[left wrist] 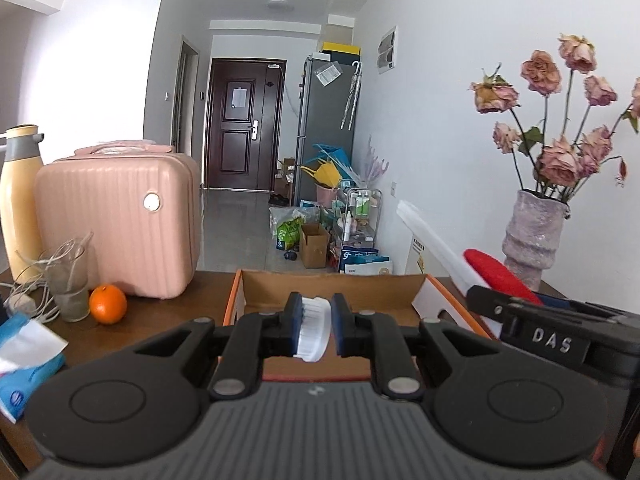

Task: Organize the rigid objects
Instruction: 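Carry both items to the cardboard box while the left tool drops the white cap inside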

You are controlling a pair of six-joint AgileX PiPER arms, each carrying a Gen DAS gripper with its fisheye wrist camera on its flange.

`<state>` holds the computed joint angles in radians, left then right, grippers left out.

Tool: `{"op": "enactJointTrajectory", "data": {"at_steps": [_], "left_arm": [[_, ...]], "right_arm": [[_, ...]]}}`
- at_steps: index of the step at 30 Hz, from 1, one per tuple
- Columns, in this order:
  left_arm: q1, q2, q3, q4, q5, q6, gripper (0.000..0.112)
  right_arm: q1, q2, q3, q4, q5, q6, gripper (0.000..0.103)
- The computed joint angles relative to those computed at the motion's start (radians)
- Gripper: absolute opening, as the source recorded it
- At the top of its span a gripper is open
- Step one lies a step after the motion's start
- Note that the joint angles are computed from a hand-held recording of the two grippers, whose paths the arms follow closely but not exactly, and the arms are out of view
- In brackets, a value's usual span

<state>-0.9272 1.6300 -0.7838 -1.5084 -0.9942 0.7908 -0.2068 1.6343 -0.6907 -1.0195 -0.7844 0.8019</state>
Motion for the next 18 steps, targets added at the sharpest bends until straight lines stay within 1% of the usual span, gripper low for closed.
{"op": "enactJointTrajectory", "data": {"at_steps": [7, 10, 15, 18], "left_arm": [[0.184, 0.092, -0.118, 0.109, 0.137, 0.02, 0.016], [0.259, 0.147, -0.179, 0.135, 0.2, 0.026, 0.016], [0.358, 0.251, -0.293, 0.124, 0.283, 0.064, 0.016], [0.407, 0.306, -0.35, 0.108, 0.333, 0.097, 0.016]], "right_arm": [[0.132, 0.162, -0.191, 0.115, 0.107, -0.043, 0.055], [0.171, 0.239, -0.286, 0.135, 0.159, -0.047, 0.055], [0.22, 0.361, -0.449, 0.129, 0.271, -0.027, 0.055], [0.238, 0.423, -0.54, 0.097, 0.345, 0.004, 0.055]]}}
